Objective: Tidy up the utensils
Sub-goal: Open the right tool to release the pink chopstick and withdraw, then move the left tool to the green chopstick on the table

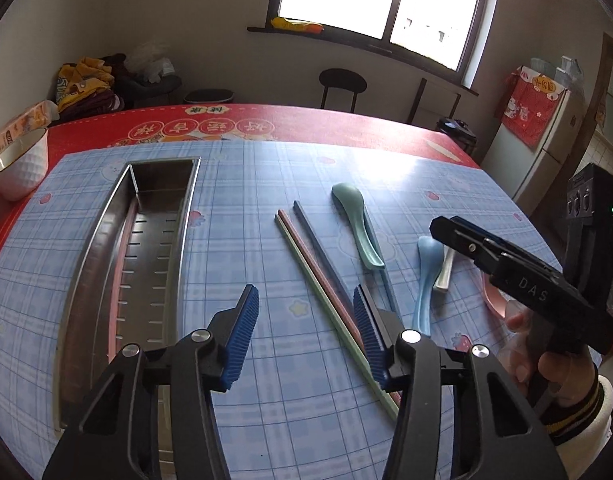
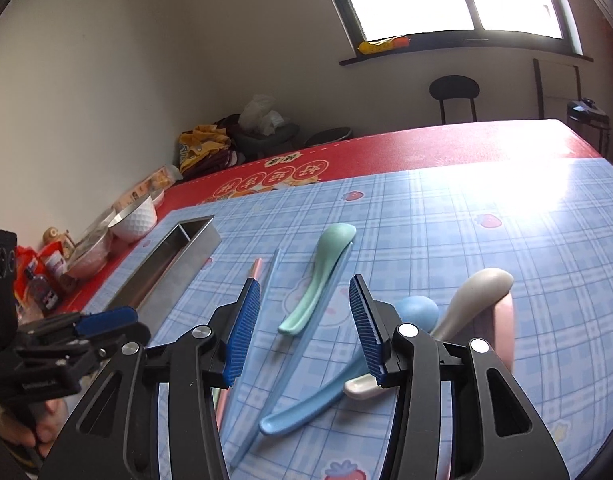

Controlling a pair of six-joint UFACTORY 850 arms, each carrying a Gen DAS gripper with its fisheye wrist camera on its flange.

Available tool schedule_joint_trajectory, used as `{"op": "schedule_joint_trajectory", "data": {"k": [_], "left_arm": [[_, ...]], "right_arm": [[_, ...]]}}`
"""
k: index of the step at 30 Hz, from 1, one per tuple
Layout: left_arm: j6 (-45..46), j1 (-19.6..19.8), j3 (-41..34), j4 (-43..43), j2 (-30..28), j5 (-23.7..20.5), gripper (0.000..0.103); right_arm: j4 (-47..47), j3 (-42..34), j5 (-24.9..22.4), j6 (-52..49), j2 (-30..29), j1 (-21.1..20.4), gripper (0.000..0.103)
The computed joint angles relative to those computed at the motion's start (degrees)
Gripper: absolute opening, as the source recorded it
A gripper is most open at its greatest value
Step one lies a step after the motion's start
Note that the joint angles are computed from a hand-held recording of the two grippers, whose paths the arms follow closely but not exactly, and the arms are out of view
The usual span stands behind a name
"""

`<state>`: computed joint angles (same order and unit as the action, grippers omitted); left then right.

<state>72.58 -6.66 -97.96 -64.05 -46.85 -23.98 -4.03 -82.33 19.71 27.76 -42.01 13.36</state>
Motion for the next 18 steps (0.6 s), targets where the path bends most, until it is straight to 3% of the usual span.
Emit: {"op": "schedule_joint_trajectory", "data": {"k": [3,7,18], "left_arm": [[-9.2,-1.2,-2.8,8.5,-2.5,-0.1,0.036],[-13.0,-2.1,-5.3,12.4,-4.9,-0.1,0.016],[-20.8,-2.9,-9.2,19.0,-8.1,-0.6,0.014]], "right_arm": [[6.1,1.5,0.6,-2.7,0.7,-0.1,0.046],[4.4,3.0,2.2,2.4,1.5,-0.8,0.046],[5.1,4.2,3.2,3.4,2.2,-1.0,0.046]]}}
